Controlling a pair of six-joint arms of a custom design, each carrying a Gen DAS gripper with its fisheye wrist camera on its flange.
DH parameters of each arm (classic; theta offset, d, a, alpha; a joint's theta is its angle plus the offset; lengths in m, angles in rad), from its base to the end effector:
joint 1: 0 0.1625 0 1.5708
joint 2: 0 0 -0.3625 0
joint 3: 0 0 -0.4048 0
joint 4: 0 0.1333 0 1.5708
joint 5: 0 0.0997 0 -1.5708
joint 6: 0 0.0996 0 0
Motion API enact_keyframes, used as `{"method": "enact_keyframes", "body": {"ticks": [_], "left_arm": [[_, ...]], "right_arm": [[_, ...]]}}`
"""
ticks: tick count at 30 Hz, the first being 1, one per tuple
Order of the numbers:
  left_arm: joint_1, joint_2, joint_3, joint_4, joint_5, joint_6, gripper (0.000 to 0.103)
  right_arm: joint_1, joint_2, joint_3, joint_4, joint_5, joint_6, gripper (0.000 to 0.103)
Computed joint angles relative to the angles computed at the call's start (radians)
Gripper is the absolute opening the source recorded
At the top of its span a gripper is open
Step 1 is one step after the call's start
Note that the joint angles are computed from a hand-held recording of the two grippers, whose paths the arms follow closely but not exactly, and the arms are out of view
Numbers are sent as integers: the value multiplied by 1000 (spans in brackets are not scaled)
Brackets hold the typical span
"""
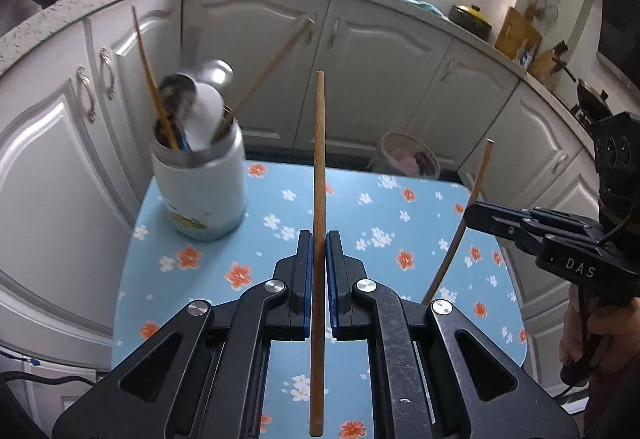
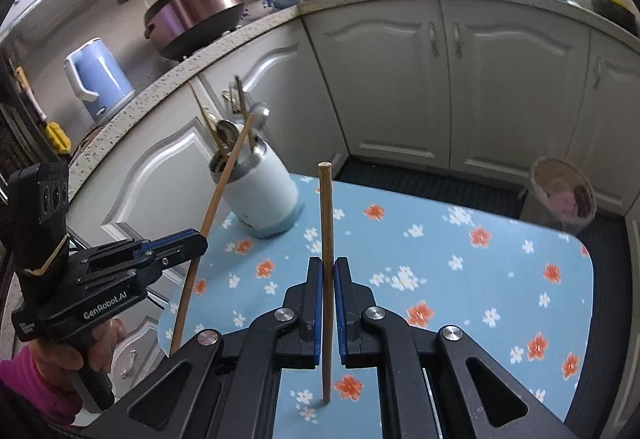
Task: Organize utensils
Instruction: 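Lift both chopsticks upright and carry them over the thermos jar, then lower the chopsticks into the jar and open both grippers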
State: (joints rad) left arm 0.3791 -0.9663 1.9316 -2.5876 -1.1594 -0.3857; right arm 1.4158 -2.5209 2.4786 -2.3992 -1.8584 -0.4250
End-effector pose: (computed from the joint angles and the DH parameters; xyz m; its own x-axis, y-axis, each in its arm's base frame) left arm -0.4382 -0.3609 0.0419 -0.6810 0.6428 -0.3507 0.7248 0.6599 -0.1979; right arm 0.0657 -0.2601 0.4052 -0.8736 0.0677 0.4818 -0.2862 0.7294 -0.6214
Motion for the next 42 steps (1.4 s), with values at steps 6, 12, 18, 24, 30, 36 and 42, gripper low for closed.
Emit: {"method": "enact_keyframes", "body": {"ticks": [6, 12, 18, 24, 30, 36, 42], "left_arm": [[3, -24, 7, -5, 27, -5, 5], [13, -42, -5, -25, 59, -4, 5], [33, -44, -55, -36, 101, 22, 5], [67, 1, -143, -91, 141, 67, 5], [110, 78, -239, -177, 162, 105, 5], [150, 179, -333, -239, 190, 152, 5], [181, 258, -362, -331, 221, 162, 5]], "right_arm": [[89, 90, -31, -49, -45, 20, 5], [174, 205, -88, -102, -100, 27, 5], [277, 340, -181, -146, -162, 23, 5], [371, 475, -286, -163, -216, 17, 5], [449, 591, -401, -157, -253, -2, 5], [487, 712, -507, -205, -257, -28, 5], [450, 801, -552, -224, -213, -34, 5]]}}
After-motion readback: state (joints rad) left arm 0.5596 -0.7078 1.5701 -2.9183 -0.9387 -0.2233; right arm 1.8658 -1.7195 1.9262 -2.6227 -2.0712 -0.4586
